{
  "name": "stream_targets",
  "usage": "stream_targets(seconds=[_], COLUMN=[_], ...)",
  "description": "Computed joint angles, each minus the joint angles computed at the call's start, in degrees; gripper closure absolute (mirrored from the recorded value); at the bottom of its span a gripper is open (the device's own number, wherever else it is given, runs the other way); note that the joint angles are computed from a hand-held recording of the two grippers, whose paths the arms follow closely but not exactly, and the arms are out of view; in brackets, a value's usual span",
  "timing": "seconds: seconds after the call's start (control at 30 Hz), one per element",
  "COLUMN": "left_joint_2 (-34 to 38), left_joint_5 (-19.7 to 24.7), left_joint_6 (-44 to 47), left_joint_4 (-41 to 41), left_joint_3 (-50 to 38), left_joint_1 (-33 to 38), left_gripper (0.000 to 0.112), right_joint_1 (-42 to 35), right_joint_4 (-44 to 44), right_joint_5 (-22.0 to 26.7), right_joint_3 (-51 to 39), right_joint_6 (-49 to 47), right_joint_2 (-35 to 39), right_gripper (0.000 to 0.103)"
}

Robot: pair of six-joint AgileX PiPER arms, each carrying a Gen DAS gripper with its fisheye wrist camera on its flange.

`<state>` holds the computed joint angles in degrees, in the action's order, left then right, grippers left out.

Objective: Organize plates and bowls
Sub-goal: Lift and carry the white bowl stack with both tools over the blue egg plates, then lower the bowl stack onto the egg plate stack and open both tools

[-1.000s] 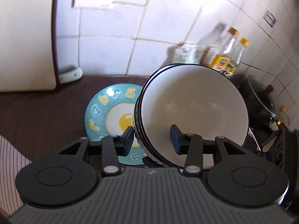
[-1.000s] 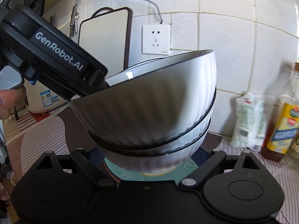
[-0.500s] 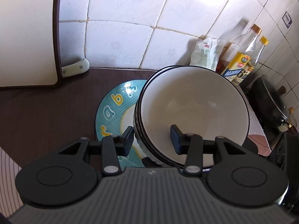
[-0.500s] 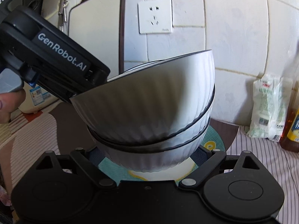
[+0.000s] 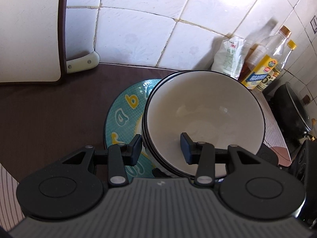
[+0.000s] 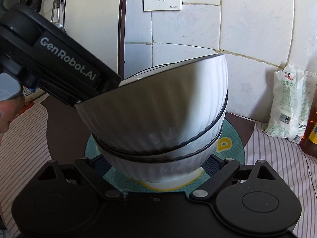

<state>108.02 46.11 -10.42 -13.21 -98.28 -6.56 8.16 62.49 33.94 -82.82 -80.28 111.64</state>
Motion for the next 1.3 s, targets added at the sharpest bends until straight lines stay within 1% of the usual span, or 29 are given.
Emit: stream_targets(seconds=[0.1,0.2,0.23,0.3,0.33,0.4,0.5,0.53,0.6,0.67,0.73,0.8,0.87,0.93,0.97,1.07,1.17,1.3], left_joint_2=[0.43,1.30,1.24,-0.08,-0.51,-0.51,-0.33,-0.08,0.31,0.32,0.11,-0.67,-2.03,-4.09,-4.63,-6.78,-8.95,-12.38], left_joint_5=[0.20,0.55,-0.03,-3.19,-3.85,-3.42,-3.25,-2.82,-2.05,-1.48,-0.77,-0.88,-2.18,-5.44,-5.43,-5.69,-4.22,-2.55], left_joint_6=[0.22,0.27,0.44,2.23,2.51,1.62,0.54,0.34,-0.65,-1.62,-2.66,-4.42,-7.40,-8.88,-9.72,-12.45,-12.80,-14.86], left_joint_4=[0.72,0.93,0.59,0.42,0.51,0.98,1.19,1.14,1.46,1.84,1.96,3.28,6.53,5.37,5.01,7.94,9.08,12.78], left_joint_3=[-0.81,-1.48,-1.10,1.75,2.55,2.40,2.20,1.83,1.21,0.95,0.80,1.22,2.40,5.13,5.29,6.41,7.17,8.41], left_joint_1=[0.10,0.04,0.09,-0.18,-0.34,-0.62,-0.78,-0.78,-0.92,-1.12,-1.21,-1.64,-2.27,-1.60,-1.34,-2.06,-2.73,-4.41], left_gripper=[0.076,0.075,0.075,0.076,0.077,0.077,0.077,0.077,0.077,0.077,0.077,0.077,0.077,0.072,0.072,0.071,0.070,0.066], right_joint_1=[0.93,1.15,1.43,1.70,1.65,1.71,3.19,3.33,3.78,4.73,5.87,6.69,6.71,6.93,7.11,6.41,5.28,3.19], right_joint_4=[-0.72,-2.62,-4.23,-3.54,-3.56,-5.05,-7.56,-8.27,-11.11,-16.03,-20.32,-23.03,-24.13,-25.67,-26.39,-26.16,-26.48,-23.26], right_joint_5=[-1.47,-1.10,-1.28,-2.47,-2.09,-1.34,-4.44,-4.35,-4.00,-4.17,-5.81,-7.26,-7.21,-7.36,-7.78,-7.81,-6.53,-5.76], right_joint_3=[-0.06,-1.41,-1.87,-1.20,-1.56,-2.43,-1.28,-1.57,-2.58,-3.58,-2.61,-1.15,-0.71,-0.31,0.21,1.90,2.98,6.21], right_joint_6=[2.13,4.59,5.83,4.40,5.20,7.76,8.22,9.60,13.03,18.06,21.85,23.42,23.52,24.29,24.84,26.09,29.26,29.08], right_joint_2=[0.01,0.72,0.94,0.71,1.00,1.56,1.17,1.25,1.49,1.34,-0.08,-1.65,-2.50,-3.21,-3.70,-5.45,-7.51,-11.94], right_gripper=[0.008,0.008,0.008,0.008,0.008,0.008,0.009,0.009,0.009,0.009,0.009,0.009,0.009,0.009,0.009,0.009,0.008,0.008])
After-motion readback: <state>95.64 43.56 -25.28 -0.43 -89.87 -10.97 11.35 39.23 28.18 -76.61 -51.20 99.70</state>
